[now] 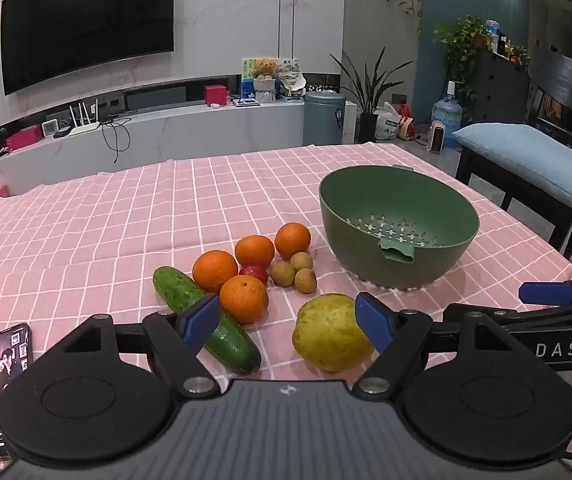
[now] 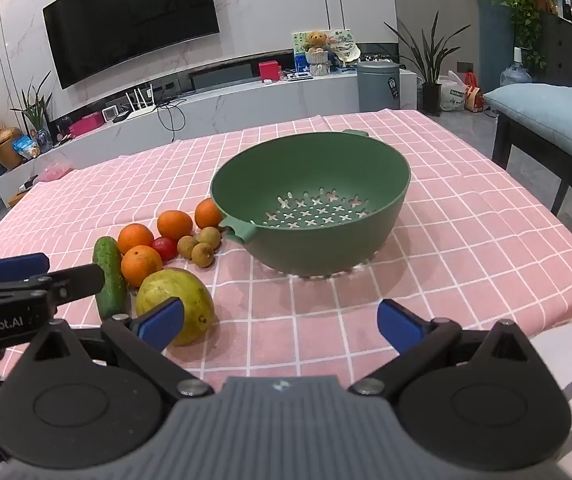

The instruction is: Organize fruits

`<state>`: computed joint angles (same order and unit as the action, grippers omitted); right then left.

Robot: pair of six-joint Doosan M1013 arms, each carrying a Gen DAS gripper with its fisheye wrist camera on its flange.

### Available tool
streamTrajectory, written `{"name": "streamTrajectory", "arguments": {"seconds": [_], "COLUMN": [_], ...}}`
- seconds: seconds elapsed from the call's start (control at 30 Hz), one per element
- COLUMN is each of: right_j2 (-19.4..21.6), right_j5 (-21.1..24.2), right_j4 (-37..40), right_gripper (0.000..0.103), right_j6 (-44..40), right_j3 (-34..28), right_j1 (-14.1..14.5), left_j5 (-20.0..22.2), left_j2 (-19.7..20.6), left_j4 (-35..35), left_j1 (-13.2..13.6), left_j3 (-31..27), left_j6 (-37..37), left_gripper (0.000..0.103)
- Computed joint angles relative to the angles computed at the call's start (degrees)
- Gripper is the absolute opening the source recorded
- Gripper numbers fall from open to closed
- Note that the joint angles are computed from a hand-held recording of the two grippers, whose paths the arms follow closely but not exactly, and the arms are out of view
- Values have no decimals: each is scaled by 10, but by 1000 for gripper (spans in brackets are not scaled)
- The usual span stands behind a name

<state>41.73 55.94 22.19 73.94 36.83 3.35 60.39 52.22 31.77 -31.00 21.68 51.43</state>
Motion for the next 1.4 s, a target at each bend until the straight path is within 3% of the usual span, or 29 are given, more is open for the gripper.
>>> {"name": "streamTrajectory", "arguments": {"seconds": [0.4, 0.53, 1.4], "right_j2": [0, 0, -1], "right_j5": [2, 2, 3], "right_j4": [-4, -5, -9], "right_gripper": [99, 99, 99], "right_j6": [1, 1, 1], "right_j3": [-1, -1, 0], "right_j1": [1, 1, 2], "left_j5": [-13, 1, 2], "left_j2": [-7, 2, 3], "left_j4": [3, -3, -3], "left_j1": [0, 0, -1], "left_j3": [20, -3, -4], "left_j6": [0, 12, 12], "left_gripper": [90, 90, 90]}}
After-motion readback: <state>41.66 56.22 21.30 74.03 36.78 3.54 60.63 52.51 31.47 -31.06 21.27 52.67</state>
